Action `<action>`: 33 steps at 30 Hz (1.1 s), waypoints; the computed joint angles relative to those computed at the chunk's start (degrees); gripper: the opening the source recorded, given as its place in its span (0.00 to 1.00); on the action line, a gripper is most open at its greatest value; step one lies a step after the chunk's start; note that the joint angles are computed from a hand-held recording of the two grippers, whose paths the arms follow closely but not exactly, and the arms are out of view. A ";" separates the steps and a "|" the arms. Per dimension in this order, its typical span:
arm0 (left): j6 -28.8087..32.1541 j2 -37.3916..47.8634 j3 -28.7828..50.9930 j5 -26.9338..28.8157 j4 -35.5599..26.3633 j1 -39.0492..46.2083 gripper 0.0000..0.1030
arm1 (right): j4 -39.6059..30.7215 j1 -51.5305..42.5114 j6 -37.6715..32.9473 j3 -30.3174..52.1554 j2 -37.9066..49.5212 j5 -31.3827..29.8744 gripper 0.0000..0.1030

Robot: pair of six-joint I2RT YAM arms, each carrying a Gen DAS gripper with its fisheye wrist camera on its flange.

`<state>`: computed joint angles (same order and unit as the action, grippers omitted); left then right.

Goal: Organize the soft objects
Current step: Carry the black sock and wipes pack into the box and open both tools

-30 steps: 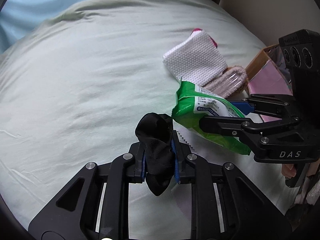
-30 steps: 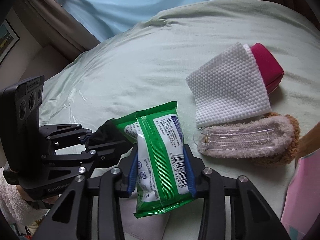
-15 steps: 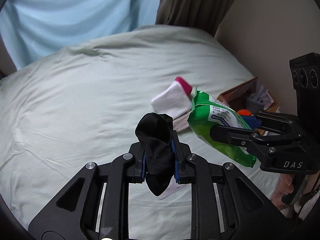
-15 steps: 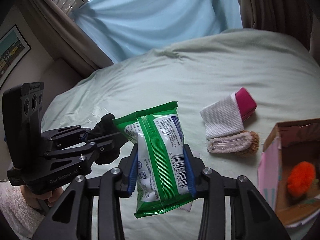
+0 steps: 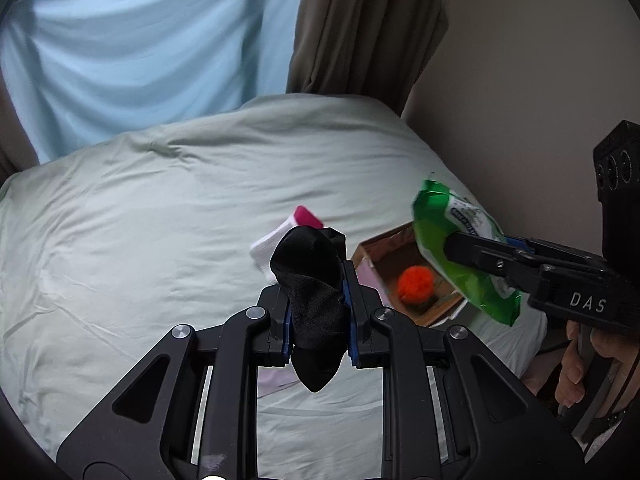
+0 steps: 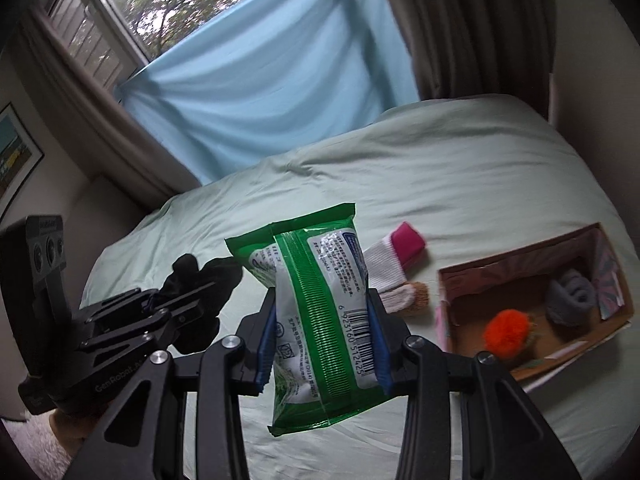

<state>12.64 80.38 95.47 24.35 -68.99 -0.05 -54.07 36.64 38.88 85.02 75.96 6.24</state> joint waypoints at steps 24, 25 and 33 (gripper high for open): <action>-50.74 26.52 15.35 -28.81 3.53 -44.73 0.17 | -20.79 -60.11 -51.37 4.52 8.28 -36.14 0.36; -51.23 28.05 15.80 -28.53 3.76 -44.78 0.17 | -20.49 -60.58 -52.15 4.60 9.80 -36.20 0.36; -52.98 39.30 19.16 -25.78 4.98 -43.86 0.17 | -17.77 -60.63 -53.79 4.46 20.17 -35.04 0.36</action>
